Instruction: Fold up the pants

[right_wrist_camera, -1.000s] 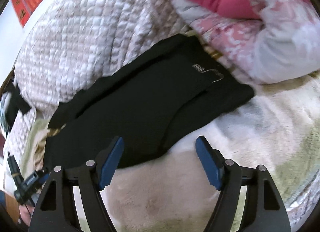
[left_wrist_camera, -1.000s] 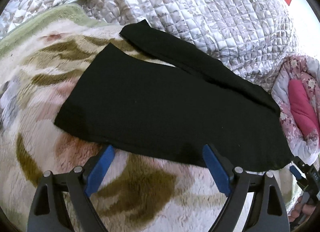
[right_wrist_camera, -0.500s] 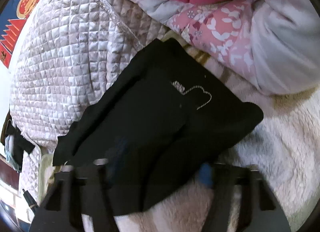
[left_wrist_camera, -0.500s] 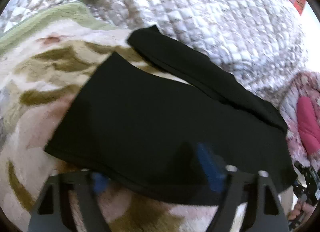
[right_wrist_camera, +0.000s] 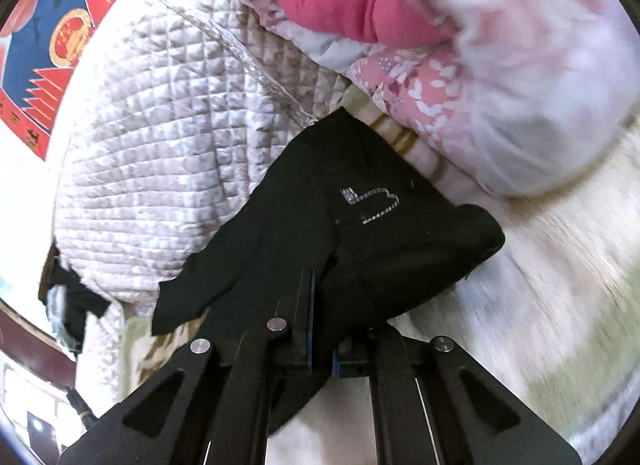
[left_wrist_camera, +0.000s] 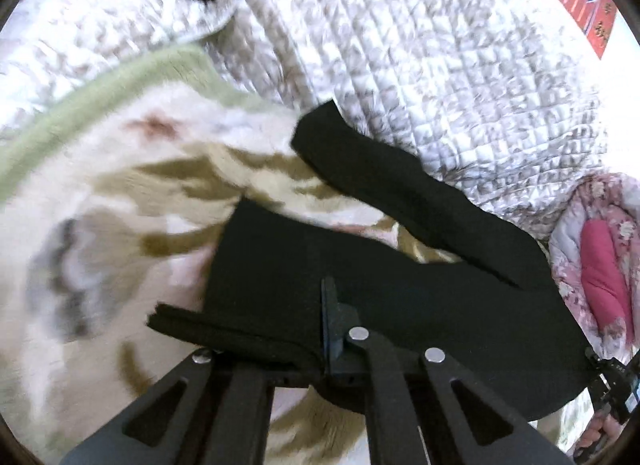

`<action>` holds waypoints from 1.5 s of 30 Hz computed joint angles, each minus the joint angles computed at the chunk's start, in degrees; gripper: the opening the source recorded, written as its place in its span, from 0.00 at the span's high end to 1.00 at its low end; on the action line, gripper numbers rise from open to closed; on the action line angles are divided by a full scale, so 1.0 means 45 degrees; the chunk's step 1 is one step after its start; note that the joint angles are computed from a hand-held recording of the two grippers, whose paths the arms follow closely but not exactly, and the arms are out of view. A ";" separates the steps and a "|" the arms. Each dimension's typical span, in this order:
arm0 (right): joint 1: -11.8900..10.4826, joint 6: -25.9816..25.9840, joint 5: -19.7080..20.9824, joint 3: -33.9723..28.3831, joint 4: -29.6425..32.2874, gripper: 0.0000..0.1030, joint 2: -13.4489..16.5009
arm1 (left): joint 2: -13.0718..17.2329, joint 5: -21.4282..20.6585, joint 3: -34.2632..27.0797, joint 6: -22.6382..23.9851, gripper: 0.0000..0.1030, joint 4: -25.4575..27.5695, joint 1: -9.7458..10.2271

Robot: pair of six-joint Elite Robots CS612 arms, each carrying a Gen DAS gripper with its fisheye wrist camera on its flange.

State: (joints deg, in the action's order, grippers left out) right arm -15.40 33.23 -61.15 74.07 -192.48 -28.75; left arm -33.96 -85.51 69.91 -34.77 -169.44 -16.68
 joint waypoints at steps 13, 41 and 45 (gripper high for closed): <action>-0.0007 -0.0792 -0.0532 0.2028 0.1129 0.96 -0.0956 | -0.1584 0.0294 0.2977 0.0233 0.97 -0.0384 -0.0231; 0.1387 -0.8037 -0.2672 0.1537 0.4673 0.62 -0.1286 | -0.1140 -0.2340 0.2118 0.3211 0.74 -0.0093 -0.0730; 0.1279 -0.7899 -0.3008 0.1755 0.5417 0.68 -0.1366 | -0.0992 -0.1549 0.1901 0.4135 0.74 0.1229 -0.1072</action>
